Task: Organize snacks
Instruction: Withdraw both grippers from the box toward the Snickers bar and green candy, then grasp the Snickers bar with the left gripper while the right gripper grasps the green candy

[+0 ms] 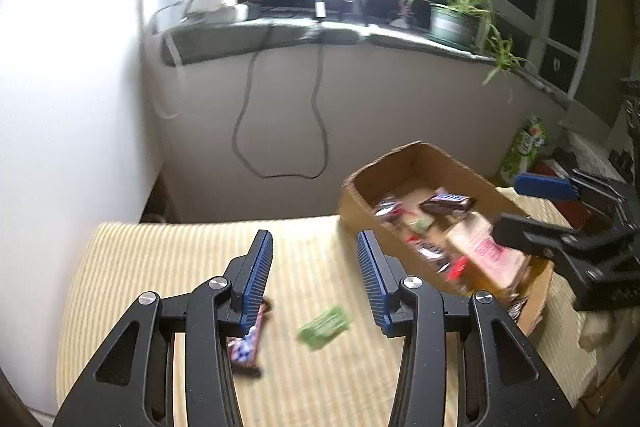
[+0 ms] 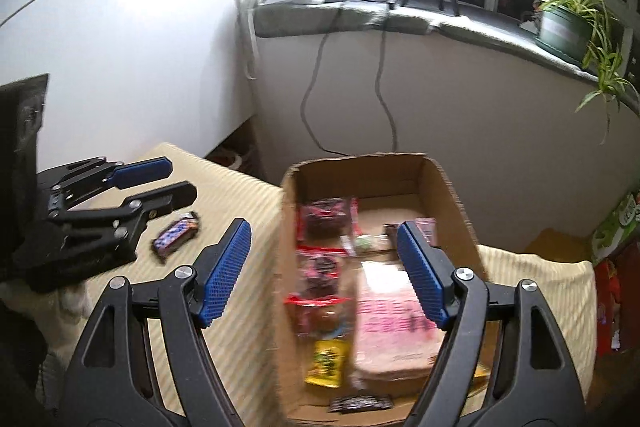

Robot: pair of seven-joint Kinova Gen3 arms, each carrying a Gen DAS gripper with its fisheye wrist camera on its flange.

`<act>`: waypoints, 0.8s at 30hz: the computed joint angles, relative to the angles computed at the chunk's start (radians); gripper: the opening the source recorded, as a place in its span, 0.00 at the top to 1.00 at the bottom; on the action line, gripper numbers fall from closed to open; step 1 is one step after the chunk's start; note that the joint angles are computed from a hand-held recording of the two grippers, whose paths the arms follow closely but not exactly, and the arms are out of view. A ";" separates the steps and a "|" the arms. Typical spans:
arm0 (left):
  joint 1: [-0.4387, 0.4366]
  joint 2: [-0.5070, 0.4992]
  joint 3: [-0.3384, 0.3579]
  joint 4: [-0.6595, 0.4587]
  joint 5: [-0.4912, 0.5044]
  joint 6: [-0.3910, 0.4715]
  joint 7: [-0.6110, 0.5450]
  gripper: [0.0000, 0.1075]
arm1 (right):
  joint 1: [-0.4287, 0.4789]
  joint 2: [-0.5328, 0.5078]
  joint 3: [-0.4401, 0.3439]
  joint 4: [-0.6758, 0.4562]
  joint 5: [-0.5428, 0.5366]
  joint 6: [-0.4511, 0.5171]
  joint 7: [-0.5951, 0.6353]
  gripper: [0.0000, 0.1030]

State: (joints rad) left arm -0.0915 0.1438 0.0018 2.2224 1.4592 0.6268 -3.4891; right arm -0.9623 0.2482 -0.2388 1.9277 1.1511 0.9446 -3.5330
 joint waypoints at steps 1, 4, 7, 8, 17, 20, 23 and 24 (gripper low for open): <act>-0.011 0.007 -0.009 -0.001 -0.005 0.008 0.001 0.60 | -0.004 0.005 -0.004 -0.009 0.002 -0.004 0.004 0.24; -0.044 0.026 -0.026 0.000 -0.014 0.027 -0.002 0.60 | -0.021 0.035 -0.007 -0.046 0.005 -0.016 0.023 0.24; -0.068 0.043 -0.033 0.004 -0.019 0.035 -0.014 0.60 | -0.037 0.068 0.003 -0.076 0.005 -0.055 0.025 0.24; -0.075 0.047 -0.034 0.005 -0.021 0.038 -0.016 0.60 | -0.042 0.079 0.009 -0.082 0.004 -0.070 0.023 0.24; -0.119 0.119 -0.025 -0.008 -0.074 0.057 -0.027 0.60 | -0.086 0.220 0.087 -0.174 -0.084 -0.167 0.025 0.24; -0.125 0.145 -0.015 -0.016 -0.089 0.052 -0.036 0.60 | -0.099 0.269 0.116 -0.221 -0.147 -0.152 0.068 0.24; -0.129 0.165 -0.005 -0.027 -0.094 0.044 -0.039 0.60 | -0.131 0.320 0.148 -0.285 -0.194 -0.085 0.140 0.24; -0.129 0.174 -0.001 -0.034 -0.099 0.041 -0.034 0.60 | -0.133 0.333 0.154 -0.304 -0.210 -0.078 0.169 0.24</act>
